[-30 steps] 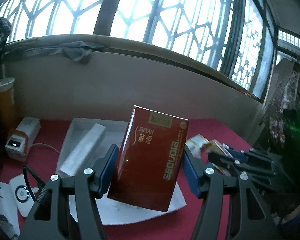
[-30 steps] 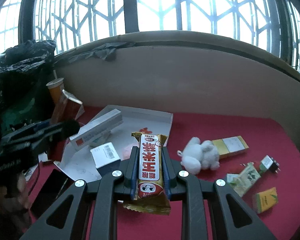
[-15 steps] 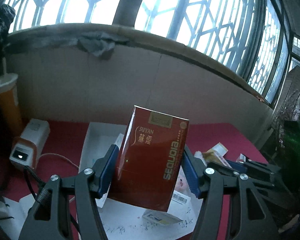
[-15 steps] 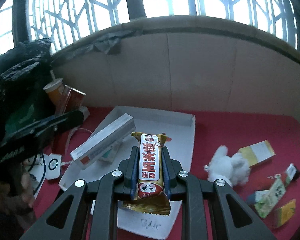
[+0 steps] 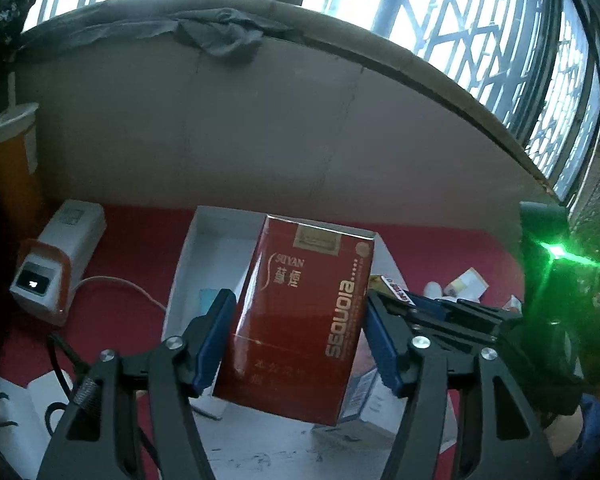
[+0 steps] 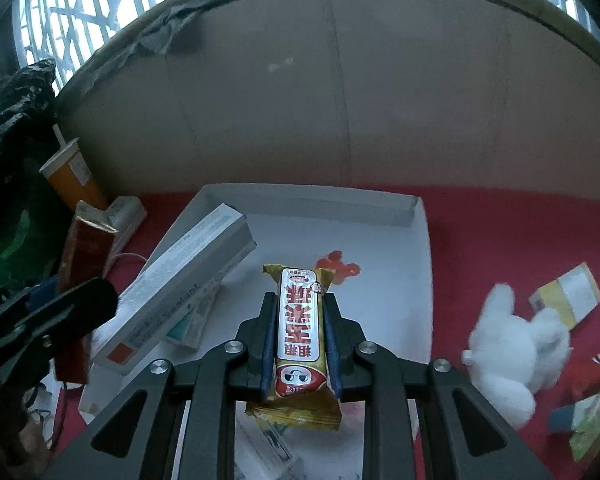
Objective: Organize objects
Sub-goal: 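Open both tools to drop the snack bar and cigarette box into the tray, then move both tools back toward the yellow tissue pack and green snack packet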
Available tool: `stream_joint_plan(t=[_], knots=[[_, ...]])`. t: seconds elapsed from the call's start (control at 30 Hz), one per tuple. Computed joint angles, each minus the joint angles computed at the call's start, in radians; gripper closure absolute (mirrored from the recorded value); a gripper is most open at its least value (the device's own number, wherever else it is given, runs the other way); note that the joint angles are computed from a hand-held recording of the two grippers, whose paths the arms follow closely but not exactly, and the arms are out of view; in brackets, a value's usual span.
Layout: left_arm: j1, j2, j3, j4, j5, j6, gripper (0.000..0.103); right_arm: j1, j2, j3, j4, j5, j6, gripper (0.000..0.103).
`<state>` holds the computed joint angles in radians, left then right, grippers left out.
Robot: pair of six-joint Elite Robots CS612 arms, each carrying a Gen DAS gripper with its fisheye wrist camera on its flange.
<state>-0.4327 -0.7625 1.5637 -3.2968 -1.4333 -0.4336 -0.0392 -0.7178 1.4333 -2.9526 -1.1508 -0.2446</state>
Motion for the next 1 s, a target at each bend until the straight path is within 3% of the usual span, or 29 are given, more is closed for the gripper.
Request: stream_joint_plan(t=[0.17, 0.23, 0.3, 0.4, 0.67, 0.83, 1.0], knots=[[-0.003, -0.012, 0.019, -0.027, 0.011, 0.005, 0.011, -0.004, 0.002, 0.005, -0.008, 0.014, 0.029, 0.057], [-0.013, -0.020, 0.032, -0.043, 0.047, 0.012, 0.002, -0.010, -0.002, 0.013, -0.018, 0.028, 0.040, 0.042], [-0.023, -0.026, 0.040, -0.064, 0.088, 0.018, 0.000, -0.018, -0.009, 0.028, -0.044, 0.047, 0.057, 0.020], [-0.038, -0.039, 0.054, -0.091, 0.140, 0.026, 0.000, -0.030, -0.021, 0.054, -0.086, 0.063, 0.077, 0.019], [-0.073, -0.061, 0.071, -0.133, 0.132, 0.072, 0.000, -0.085, -0.059, 0.137, -0.220, 0.055, 0.140, 0.018], [-0.099, -0.047, 0.039, -0.091, 0.060, 0.112, 0.000, -0.144, -0.083, 0.202, -0.317, 0.046, 0.175, 0.018], [-0.131, -0.013, -0.022, -0.003, -0.019, 0.184, 0.000, -0.223, -0.099, 0.275, -0.440, -0.014, 0.286, 0.013]])
